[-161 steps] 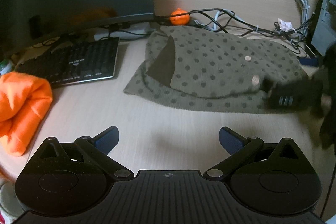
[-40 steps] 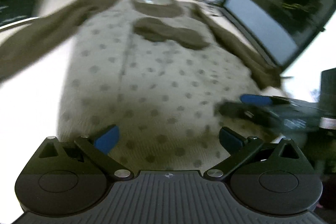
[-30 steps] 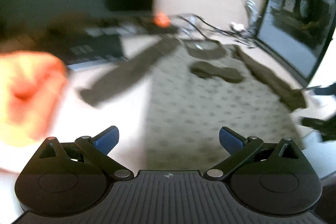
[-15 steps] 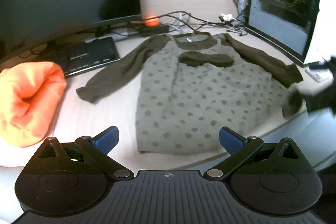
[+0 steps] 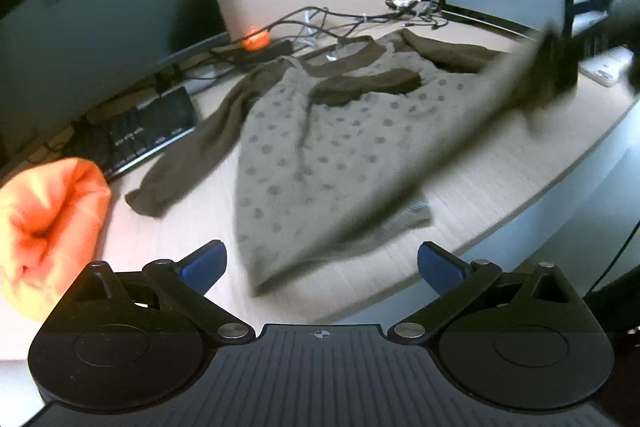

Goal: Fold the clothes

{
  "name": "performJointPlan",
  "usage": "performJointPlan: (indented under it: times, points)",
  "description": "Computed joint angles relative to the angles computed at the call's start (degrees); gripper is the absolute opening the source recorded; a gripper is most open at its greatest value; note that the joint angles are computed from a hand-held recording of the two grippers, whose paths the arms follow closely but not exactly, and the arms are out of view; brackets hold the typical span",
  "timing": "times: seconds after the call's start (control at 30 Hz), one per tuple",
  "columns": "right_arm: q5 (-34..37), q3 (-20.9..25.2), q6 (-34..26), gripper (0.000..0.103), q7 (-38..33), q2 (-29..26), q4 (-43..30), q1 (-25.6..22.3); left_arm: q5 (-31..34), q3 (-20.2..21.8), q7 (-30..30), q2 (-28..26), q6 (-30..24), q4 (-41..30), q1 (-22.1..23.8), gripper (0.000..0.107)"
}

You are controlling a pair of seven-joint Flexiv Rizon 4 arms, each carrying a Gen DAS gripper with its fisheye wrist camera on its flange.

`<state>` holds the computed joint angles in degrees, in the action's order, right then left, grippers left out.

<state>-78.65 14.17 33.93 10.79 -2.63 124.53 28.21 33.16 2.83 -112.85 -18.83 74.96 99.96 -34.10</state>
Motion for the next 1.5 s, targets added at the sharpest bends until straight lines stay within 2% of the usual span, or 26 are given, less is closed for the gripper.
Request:
performJointPlan:
  times: [0.17, 0.33, 0.43, 0.47, 0.5, 0.6, 0.63, 0.67, 0.7, 0.77, 0.83, 0.87, 0.93, 1.03, 1.13, 1.2, 1.33, 1.4, 1.5]
  points:
    - [2.1, 0.3, 0.3, 0.103, -4.0, 0.9, 1.6, -0.6, 3.7, 2.4, -4.5, -1.2, -4.0, -3.4, -1.5, 0.103]
    - [4.5, 1.1, -1.2, 0.103, -1.1, 2.0, 3.1, -0.3, 9.7, 3.6, -8.6, -3.0, -8.4, -8.4, -2.6, 0.103]
    - [4.1, 1.0, -0.2, 0.103, 0.2, 3.4, 3.6, -0.8, 12.3, 3.5, -9.8, -4.1, -11.3, -11.2, -2.5, 0.103]
    - [3.9, 0.8, 1.4, 0.103, 0.6, 4.1, 3.7, -1.3, 11.2, 2.4, -8.2, -3.9, -10.3, -10.8, -1.1, 0.103]
    - [3.5, 0.4, 4.0, 0.103, 1.2, 4.9, 4.1, -2.0, 7.6, -0.3, -3.1, -3.4, -6.5, -8.6, 1.9, 0.103]
    - [2.1, -0.4, 10.7, 0.103, 3.9, 6.7, 4.4, -4.3, -7.7, -10.2, 16.6, -2.2, 3.7, -0.8, 11.2, 0.103]
    - [1.6, -0.9, 13.4, 0.103, 4.8, 7.2, 4.5, -5.3, -10.0, -11.9, 22.0, -2.5, 4.9, 0.2, 11.9, 0.103]
    - [0.8, -1.4, 16.4, 0.103, 6.0, 7.8, 4.5, -6.4, -9.3, -11.8, 24.0, -3.3, 4.7, -0.4, 11.1, 0.103]
    - [0.4, -1.5, 17.7, 0.103, 6.6, 8.0, 4.3, -7.2, -6.2, -9.7, 23.0, -4.3, 3.5, -2.2, 8.6, 0.103]
    - [1.8, -0.7, 16.2, 0.103, 4.3, 7.7, 3.3, -7.7, -1.1, -2.0, 18.0, -6.5, -0.4, -7.0, 1.4, 0.103]
    - [4.3, 0.4, 11.8, 0.103, -0.3, 6.8, 2.2, -7.1, 2.2, 4.0, 12.0, -8.4, -4.8, -11.5, -3.4, 0.103]
    - [4.6, 0.6, 11.7, 0.103, -1.9, 6.4, 2.1, -6.8, 2.9, 5.2, 9.9, -8.6, -5.6, -12.6, -3.9, 0.103]
    - [3.7, 0.2, 15.8, 0.103, -5.2, 4.9, 1.9, -6.4, 4.5, 6.8, 5.8, -8.8, -6.7, -14.5, -4.3, 0.103]
    - [3.2, 0.1, 21.3, 0.103, -11.5, 0.7, 0.2, -4.7, 5.8, 6.6, 3.5, -8.5, -6.9, -15.9, -3.5, 0.103]
    - [3.6, -0.1, 23.8, 0.103, -19.0, -5.5, -2.6, -1.3, 6.0, 5.9, 2.1, -8.4, -7.6, -17.1, -2.6, 0.103]
    - [4.3, -0.7, 24.5, 0.103, -23.3, -8.8, -4.2, 1.0, 3.7, 4.4, 1.8, -7.7, -7.2, -16.1, -1.1, 0.103]
    - [9.6, -1.8, 23.1, 0.103, -28.7, -11.0, -4.8, 3.8, -4.9, -1.4, 8.7, -5.1, -1.0, -9.2, 4.5, 0.103]
    - [12.8, -2.0, 21.5, 0.103, -31.9, -10.8, -4.5, 4.4, -8.0, -2.3, 10.7, -4.6, 0.7, -6.9, 5.0, 0.103]
    - [13.7, -1.9, 19.4, 0.103, -37.4, -10.5, -3.7, 5.5, -13.2, -4.0, 13.7, -3.6, 3.2, -3.3, 6.2, 0.103]
